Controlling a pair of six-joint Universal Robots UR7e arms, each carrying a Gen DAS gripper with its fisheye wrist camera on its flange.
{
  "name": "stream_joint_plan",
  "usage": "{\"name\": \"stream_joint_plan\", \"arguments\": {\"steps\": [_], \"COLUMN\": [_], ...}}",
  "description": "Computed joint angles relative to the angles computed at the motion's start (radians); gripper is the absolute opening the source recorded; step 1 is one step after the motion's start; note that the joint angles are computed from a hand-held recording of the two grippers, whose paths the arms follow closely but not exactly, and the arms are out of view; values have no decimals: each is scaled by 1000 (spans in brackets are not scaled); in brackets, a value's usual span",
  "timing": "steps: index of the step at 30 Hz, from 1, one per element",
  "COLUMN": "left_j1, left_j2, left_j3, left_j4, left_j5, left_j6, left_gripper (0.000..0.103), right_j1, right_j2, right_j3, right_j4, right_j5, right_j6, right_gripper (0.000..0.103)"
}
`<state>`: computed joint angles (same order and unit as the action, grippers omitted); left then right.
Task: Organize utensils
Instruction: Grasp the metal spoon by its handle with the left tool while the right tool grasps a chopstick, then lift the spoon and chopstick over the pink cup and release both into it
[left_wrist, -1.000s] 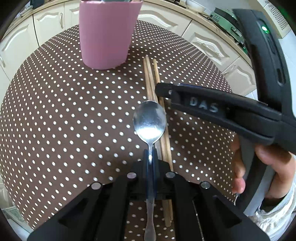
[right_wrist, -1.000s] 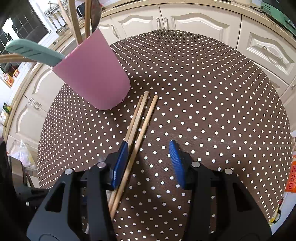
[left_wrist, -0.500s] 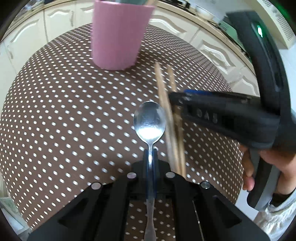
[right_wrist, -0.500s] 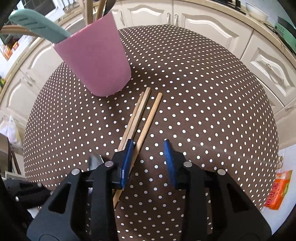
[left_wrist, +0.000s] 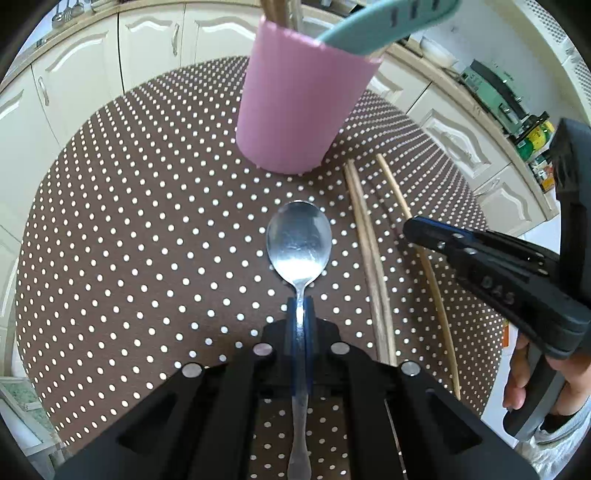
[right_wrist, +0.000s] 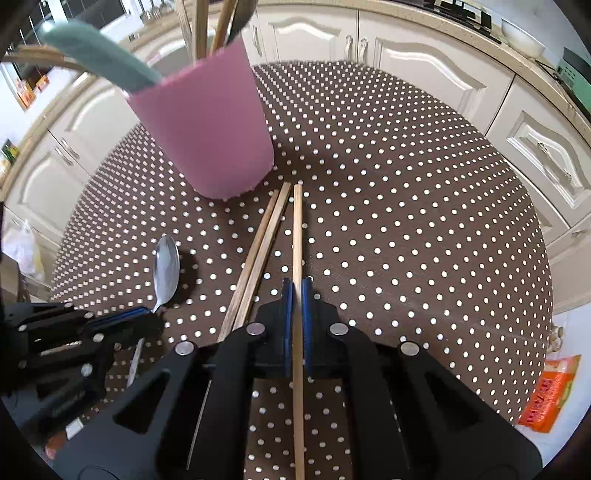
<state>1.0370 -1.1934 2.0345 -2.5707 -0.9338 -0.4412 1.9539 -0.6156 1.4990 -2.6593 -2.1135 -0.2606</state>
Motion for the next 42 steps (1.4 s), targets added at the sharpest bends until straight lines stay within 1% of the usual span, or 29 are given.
{"name": "stream_joint_plan", "arguments": {"steps": [3,6,7,11,12,13,14,15,17,19,20,23,24,25,26,27,31,36,40,42], "left_j1": [-23,-57,-86,-150,-163,-177,-197,-215,-243,-269,-288,-322,-326,-325,-324,-321,-301,-252,-223,-208], "left_j2": [-46,-93,-114,-169,-181,-198,-219,-231,-242,-250,-248,-208,-189,-139,-125,-107,-15,74,130,151], "left_j3": [44,95,119,176,185,191,180,187,187,196,191,179,171,139,127,111,29,-66,-127,-152], "left_j4": [-53,-138,-152,-280,-311,-327,-316,-346,-390,-473,-489,-652,-723,-787,-828,-897,-1064,-1152,-1227,-1241], "left_j5": [15,23,40,119,137,154,174,198,232,270,288,348,356,354,347,339,322,287,264,254], "left_j6": [38,79,69,132,153,171,178,204,239,291,298,386,429,461,488,537,673,756,826,853], "left_gripper": [3,3,3,3,3,3,3,3,3,3,3,3,3,3,3,3,3,3,3,3], "right_j1": [-5,-10,-11,-6,-2,2,5,8,8,6,6,2,1,3,0,2,4,0,-10,-14], "right_j2": [-47,-103,-120,-179,-182,-191,-201,-210,-208,-199,-192,-170,-166,-162,-156,-145,-104,-38,6,31], "right_j3": [45,97,116,185,182,198,212,227,240,246,247,249,251,251,247,233,198,132,76,42], "right_j4": [-47,-107,-128,-247,-270,-310,-346,-390,-485,-553,-595,-704,-737,-765,-797,-815,-908,-1007,-1054,-1073], "right_j5": [59,148,167,259,275,289,306,323,351,376,387,417,425,435,452,458,498,566,615,643], "right_j6": [-11,-33,-41,-73,-80,-87,-93,-104,-131,-146,-156,-177,-180,-181,-183,-181,-203,-233,-237,-236], "right_gripper": [5,5,5,5,5,5,5,5,5,5,5,5,5,5,5,5,5,6,6,6]}}
